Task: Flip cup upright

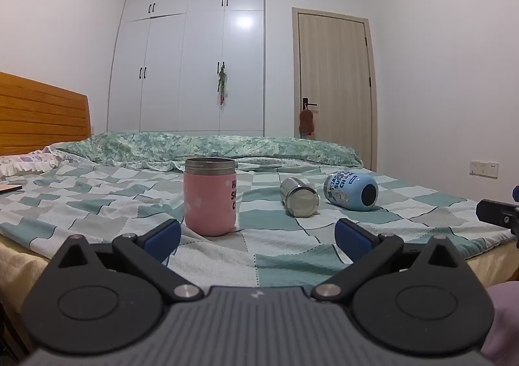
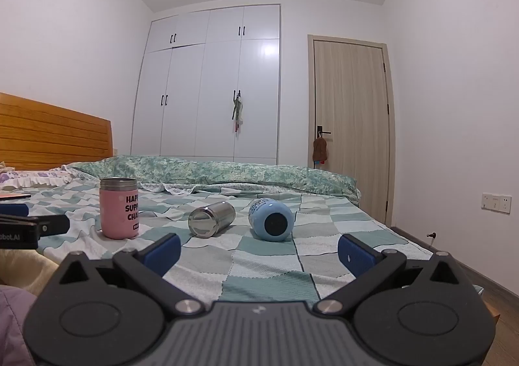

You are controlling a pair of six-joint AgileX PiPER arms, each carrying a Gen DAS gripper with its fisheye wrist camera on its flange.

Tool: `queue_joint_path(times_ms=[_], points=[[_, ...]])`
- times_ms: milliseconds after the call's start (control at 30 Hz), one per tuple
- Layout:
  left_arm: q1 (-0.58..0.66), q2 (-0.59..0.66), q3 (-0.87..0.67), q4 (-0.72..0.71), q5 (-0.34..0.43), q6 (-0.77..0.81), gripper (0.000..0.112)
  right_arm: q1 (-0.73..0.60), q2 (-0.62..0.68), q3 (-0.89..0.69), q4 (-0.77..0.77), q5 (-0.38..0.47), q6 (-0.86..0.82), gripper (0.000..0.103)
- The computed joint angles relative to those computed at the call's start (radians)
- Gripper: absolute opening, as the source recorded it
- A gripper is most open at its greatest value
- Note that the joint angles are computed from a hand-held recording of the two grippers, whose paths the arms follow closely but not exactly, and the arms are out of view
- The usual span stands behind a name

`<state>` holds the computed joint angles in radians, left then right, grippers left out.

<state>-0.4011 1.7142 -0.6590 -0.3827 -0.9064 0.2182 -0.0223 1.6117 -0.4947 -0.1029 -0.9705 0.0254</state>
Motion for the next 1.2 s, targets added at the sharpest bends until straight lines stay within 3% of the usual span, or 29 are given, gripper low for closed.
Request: queue_joint_path(times_ms=[1200], points=[[0.000,0.001,0.002,0.002,-0.008,-0.005,0.103,0.008,0.001,-0.001,0.009,-0.002,-0.005,0.103]])
